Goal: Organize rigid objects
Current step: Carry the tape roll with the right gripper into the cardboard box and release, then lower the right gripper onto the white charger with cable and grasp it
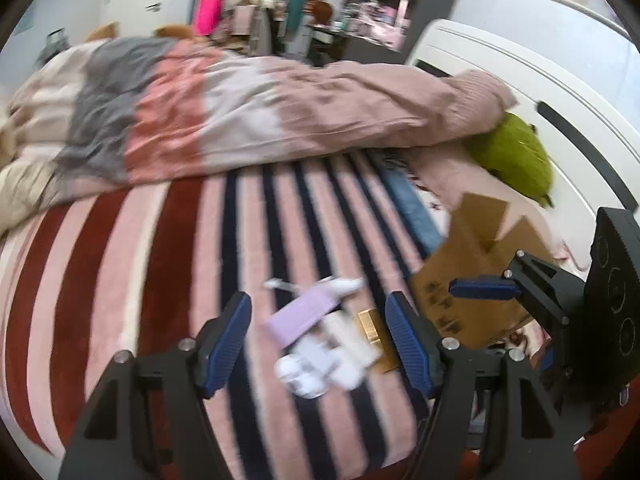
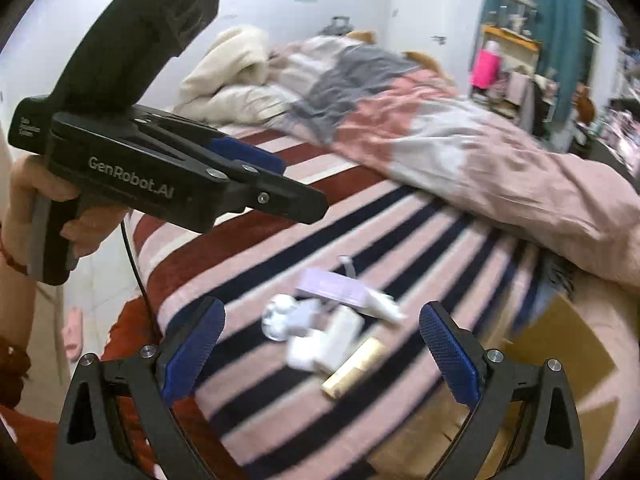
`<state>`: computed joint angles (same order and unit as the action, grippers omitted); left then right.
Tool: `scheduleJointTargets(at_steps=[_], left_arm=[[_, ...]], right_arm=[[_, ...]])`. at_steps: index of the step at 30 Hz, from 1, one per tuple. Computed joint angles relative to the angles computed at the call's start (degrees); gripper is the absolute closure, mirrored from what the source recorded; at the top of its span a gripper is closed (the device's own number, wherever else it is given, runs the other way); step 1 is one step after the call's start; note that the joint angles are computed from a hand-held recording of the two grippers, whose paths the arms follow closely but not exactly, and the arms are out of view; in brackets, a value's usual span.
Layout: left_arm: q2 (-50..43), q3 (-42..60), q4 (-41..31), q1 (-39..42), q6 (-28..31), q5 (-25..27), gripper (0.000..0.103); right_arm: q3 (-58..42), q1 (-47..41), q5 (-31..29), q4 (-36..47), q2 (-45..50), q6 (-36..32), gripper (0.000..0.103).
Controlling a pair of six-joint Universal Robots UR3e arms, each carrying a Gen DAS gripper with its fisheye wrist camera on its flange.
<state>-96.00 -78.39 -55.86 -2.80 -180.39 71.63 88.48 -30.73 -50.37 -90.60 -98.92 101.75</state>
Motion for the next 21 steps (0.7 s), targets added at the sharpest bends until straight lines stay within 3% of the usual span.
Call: scheduleJointTargets(at_steps=[2, 4, 6, 12, 16, 17, 21], left_arm=[[4.4, -9.3, 4.3, 3.5, 1.1, -0.8, 0.036], [6.9, -15.6, 7.5, 5.9, 1.6, -1.4, 0.036], [8.7, -21.1, 10.8, 7.6, 1.6, -2.1, 0.036], [12.1, -31.8, 16.9, 12.3, 2.8, -4.9, 0.036], [13.3, -34.8, 18.4, 14.1, 2.9, -6.7, 0.036], [13.4, -34.9, 18.5, 14.2, 2.9, -6.9, 0.036], [13.3, -34.6, 18.3, 13.4, 2.7, -5.8, 0.036]], right_arm=[[1.7, 3.7, -1.5, -2.1, 1.1, 1.0, 0.008], [5.5, 8.7, -5.0, -8.6, 2.7, 4.7, 0.019], [7.9, 12.6, -8.6, -13.3, 5.4, 8.1, 0.038], [11.6, 18.9, -19.1, -28.9, 14.6, 16.7, 0.064], [11.2, 21.0, -23.3, -34.1, 18.4, 18.9, 0.067], [10.8, 21.5, -24.5, -34.8, 19.3, 19.5, 0.072], [8.7, 21.4, -25.1, -32.7, 20.5, 20.1, 0.076]])
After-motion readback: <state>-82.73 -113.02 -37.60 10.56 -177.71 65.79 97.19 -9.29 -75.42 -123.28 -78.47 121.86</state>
